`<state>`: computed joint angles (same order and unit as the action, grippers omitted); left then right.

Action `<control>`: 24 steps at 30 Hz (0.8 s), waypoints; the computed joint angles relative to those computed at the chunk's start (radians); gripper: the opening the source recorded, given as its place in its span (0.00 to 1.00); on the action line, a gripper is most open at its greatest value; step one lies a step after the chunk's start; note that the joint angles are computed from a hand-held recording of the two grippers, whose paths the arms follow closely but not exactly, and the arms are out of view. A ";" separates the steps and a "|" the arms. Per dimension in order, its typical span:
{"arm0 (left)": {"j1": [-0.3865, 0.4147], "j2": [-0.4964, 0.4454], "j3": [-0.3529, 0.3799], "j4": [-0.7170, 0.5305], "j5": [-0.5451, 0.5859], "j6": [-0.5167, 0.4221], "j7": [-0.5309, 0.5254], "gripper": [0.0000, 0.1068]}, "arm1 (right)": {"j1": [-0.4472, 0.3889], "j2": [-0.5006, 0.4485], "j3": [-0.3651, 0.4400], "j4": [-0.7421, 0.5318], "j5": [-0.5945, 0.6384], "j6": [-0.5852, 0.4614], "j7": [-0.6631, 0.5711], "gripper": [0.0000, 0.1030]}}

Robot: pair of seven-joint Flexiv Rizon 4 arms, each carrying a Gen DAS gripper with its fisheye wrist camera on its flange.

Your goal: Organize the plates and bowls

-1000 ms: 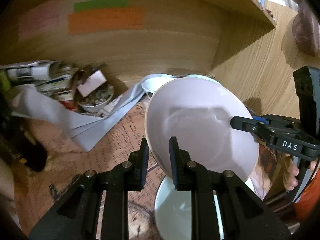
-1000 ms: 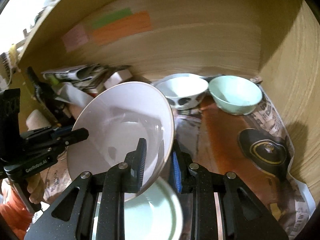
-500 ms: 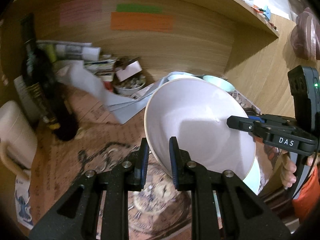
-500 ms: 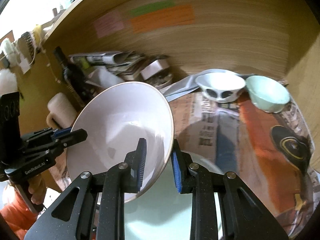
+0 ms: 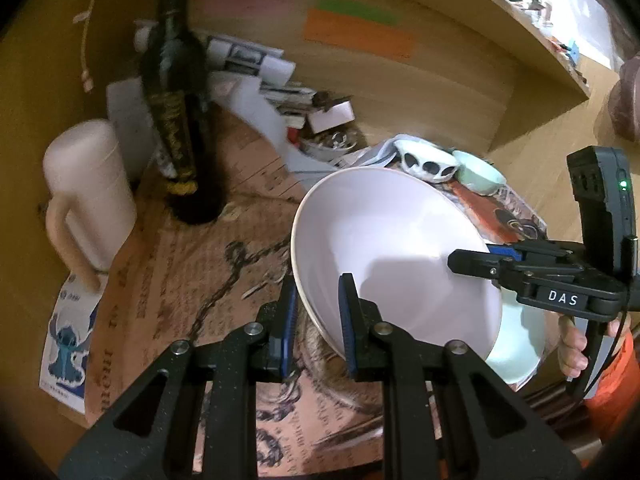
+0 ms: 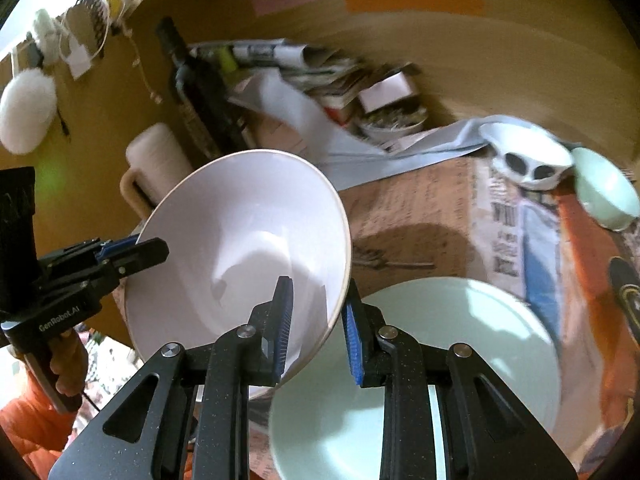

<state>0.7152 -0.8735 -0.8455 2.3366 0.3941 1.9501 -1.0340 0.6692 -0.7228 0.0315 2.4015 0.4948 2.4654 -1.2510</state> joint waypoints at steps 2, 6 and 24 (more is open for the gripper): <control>0.015 -0.006 0.000 0.002 -0.004 -0.017 0.001 0.18 | -0.010 0.000 0.003 -0.008 -0.027 -0.032 0.001 0.21; 0.011 -0.011 0.028 0.002 -0.020 -0.024 0.011 0.18 | -0.018 -0.004 -0.001 -0.029 -0.067 -0.100 0.011 0.21; 0.010 -0.043 0.044 -0.008 -0.066 -0.056 0.045 0.18 | 0.063 0.004 -0.094 -0.055 -0.062 -0.213 -0.008 0.23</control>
<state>0.7251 -0.9170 -0.8011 2.3284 0.3280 1.8944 -0.9886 0.7327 -0.7183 -0.0624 2.3466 0.4328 2.2525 -1.2590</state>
